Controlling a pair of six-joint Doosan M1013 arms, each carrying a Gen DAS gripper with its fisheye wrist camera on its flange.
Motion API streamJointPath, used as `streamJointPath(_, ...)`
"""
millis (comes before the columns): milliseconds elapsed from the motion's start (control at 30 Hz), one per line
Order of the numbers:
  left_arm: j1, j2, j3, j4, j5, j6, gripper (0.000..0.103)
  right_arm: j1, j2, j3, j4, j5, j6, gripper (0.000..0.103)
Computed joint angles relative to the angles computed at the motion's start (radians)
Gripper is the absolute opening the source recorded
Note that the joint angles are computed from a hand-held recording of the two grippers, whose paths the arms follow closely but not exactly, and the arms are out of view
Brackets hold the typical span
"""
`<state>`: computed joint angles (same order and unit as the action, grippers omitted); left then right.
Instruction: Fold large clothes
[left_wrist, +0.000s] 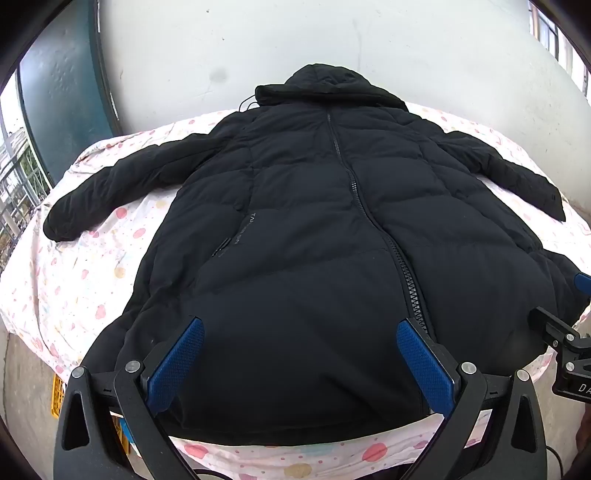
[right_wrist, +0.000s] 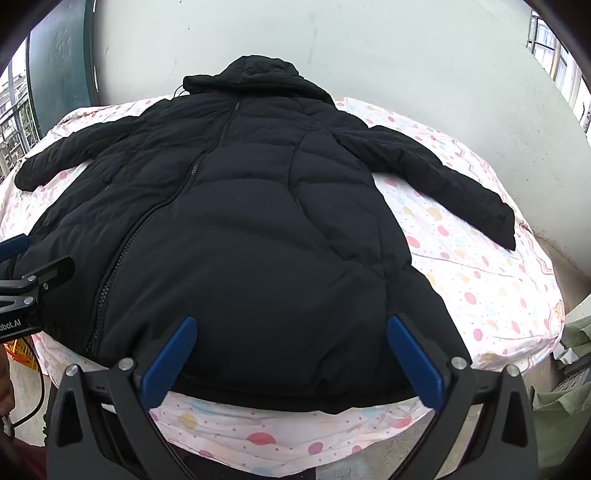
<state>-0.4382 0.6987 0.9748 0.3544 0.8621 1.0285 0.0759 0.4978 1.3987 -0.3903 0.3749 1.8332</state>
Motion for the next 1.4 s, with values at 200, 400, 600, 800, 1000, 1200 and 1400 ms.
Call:
streamJointPath(200, 0.001, 0.001, -0.002, -0.007, 0.003, 0.002, 0.102, -0.001, 0.001, -0.001, 0.012, 0.003, -0.014, 0.103)
streamJointPath(400, 0.000, 0.001, -0.002, -0.004, 0.004, 0.001, 0.102, 0.001, 0.000, 0.004, -0.019, -0.004, 0.015, 0.103)
streamJointPath(600, -0.002, 0.001, -0.007, -0.004, 0.011, -0.001, 0.102, 0.000, 0.000, -0.001, -0.002, 0.002, -0.009, 0.103)
streamJointPath(800, 0.000, 0.005, -0.015, -0.007, 0.014, 0.004, 0.102, 0.005, 0.003, -0.006, -0.010, 0.006, 0.000, 0.103)
streamJointPath(1000, 0.002, 0.002, -0.009, -0.005, 0.010, 0.003, 0.102, 0.006, 0.004, -0.007, -0.012, 0.006, 0.005, 0.103)
streamJointPath(1200, 0.003, 0.001, -0.006, -0.008, 0.004, 0.005, 0.102, 0.008, 0.005, -0.008, -0.020, 0.010, 0.013, 0.103)
streamJointPath(1400, 0.006, -0.003, 0.002, -0.013, -0.009, 0.003, 0.102, 0.008, 0.009, -0.014, -0.020, 0.017, 0.010, 0.103)
